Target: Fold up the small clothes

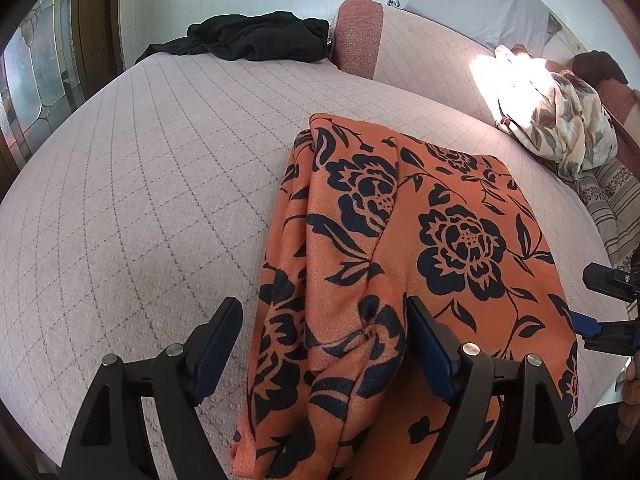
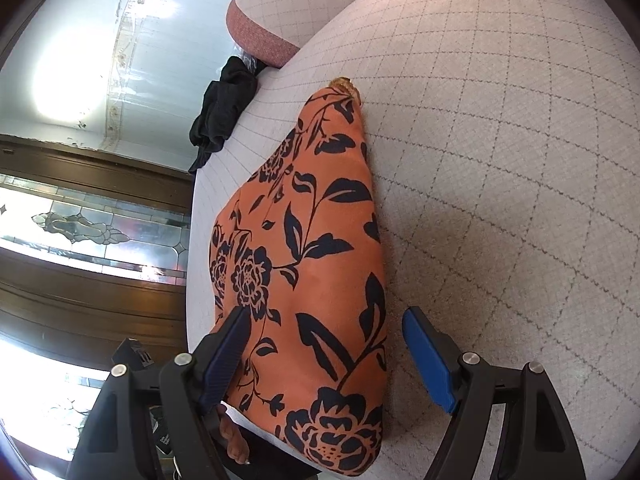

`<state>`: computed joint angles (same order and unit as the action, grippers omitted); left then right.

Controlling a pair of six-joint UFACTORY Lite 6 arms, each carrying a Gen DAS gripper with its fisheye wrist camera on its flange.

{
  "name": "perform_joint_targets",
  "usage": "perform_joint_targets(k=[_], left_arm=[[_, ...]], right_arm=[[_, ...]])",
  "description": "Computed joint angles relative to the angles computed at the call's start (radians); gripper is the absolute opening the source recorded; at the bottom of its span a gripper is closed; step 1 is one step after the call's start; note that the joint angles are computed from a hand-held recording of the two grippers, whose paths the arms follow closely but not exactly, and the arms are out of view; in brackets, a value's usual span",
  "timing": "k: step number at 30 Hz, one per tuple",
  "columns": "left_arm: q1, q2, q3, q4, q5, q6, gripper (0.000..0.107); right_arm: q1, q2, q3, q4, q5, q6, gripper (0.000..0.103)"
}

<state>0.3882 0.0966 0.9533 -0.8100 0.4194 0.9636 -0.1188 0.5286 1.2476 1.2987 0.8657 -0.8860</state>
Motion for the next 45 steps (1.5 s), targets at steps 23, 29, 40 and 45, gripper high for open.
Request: perform_joint_targets(k=[23, 29, 40, 45], left_arm=[[0.138, -0.004, 0.141, -0.130, 0.273, 0.101, 0.083], [0.128, 0.300, 0.418, -0.003, 0.511, -0.044, 0.075], [-0.120, 0.203, 0.442, -0.017, 0.383, -0.096, 0.025], [-0.320, 0.431, 0.652, 0.161, 0.274, -0.406, 0.036]], right_arm=[[0.042, 0.017, 0.024, -0.002, -0.019, -0.018, 0.081], [0.094, 0.165, 0.204, -0.029, -0.048, 0.024, 0.080], [0.076, 0.099, 0.400, -0.241, -0.067, 0.041, 0.030], [-0.062, 0.349, 0.679, -0.320, 0.035, 0.161, 0.037]])
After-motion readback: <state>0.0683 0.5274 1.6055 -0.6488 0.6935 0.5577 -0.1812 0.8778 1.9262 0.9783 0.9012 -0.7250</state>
